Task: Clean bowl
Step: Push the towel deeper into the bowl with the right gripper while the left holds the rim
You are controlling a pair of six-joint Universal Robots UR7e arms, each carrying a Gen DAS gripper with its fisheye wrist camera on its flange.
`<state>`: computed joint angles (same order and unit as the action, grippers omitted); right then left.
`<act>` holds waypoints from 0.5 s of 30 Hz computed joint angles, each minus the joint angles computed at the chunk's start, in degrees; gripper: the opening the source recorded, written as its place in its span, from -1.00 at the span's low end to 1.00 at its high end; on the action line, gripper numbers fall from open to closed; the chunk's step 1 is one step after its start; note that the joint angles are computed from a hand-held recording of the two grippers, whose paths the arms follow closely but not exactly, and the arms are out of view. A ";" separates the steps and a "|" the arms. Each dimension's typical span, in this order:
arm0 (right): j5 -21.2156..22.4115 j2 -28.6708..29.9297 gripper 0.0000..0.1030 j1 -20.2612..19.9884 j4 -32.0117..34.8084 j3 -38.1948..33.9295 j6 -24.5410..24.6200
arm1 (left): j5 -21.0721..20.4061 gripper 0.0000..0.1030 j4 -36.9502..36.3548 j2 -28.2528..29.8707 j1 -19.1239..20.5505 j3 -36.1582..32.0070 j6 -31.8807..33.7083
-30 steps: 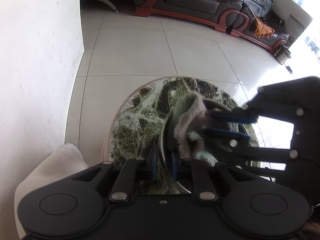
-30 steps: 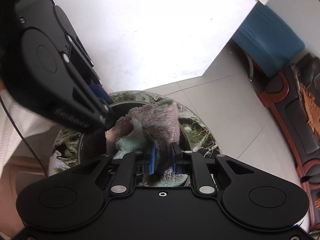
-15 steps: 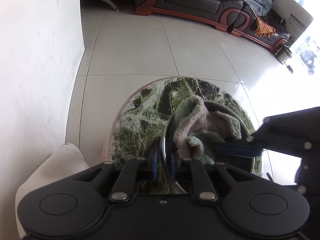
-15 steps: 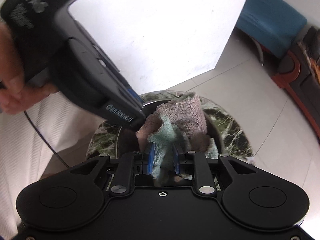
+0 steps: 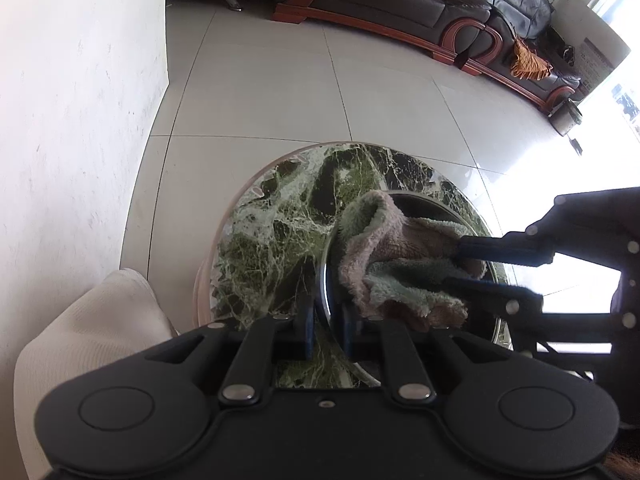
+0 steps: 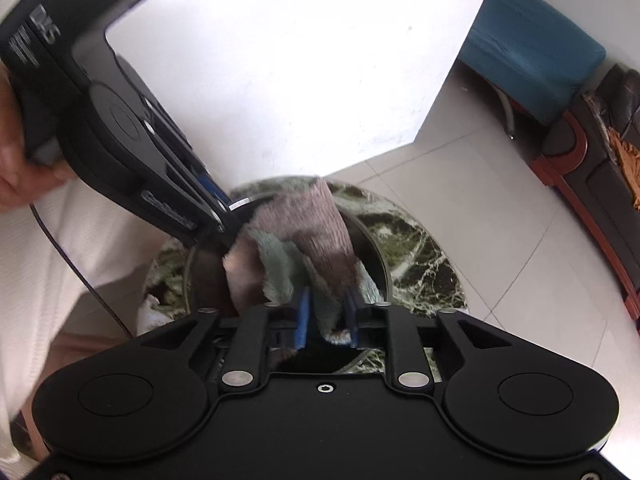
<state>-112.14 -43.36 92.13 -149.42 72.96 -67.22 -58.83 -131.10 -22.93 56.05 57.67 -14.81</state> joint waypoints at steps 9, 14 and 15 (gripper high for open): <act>0.32 3.61 -0.28 -0.66 0.31 -2.82 -0.03 | 0.27 -0.76 1.19 0.34 -0.23 -0.65 0.60; -1.17 3.50 -0.30 -0.86 -2.13 -1.08 0.88 | 0.54 -0.76 0.61 0.36 -0.34 -0.27 0.81; -1.98 3.50 -0.35 -0.69 -1.26 -1.40 2.07 | 0.61 -0.76 0.58 0.38 -0.37 -0.26 0.87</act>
<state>-114.12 -39.85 91.44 -150.67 71.56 -65.15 -58.21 -130.52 -22.55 55.68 57.41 -13.94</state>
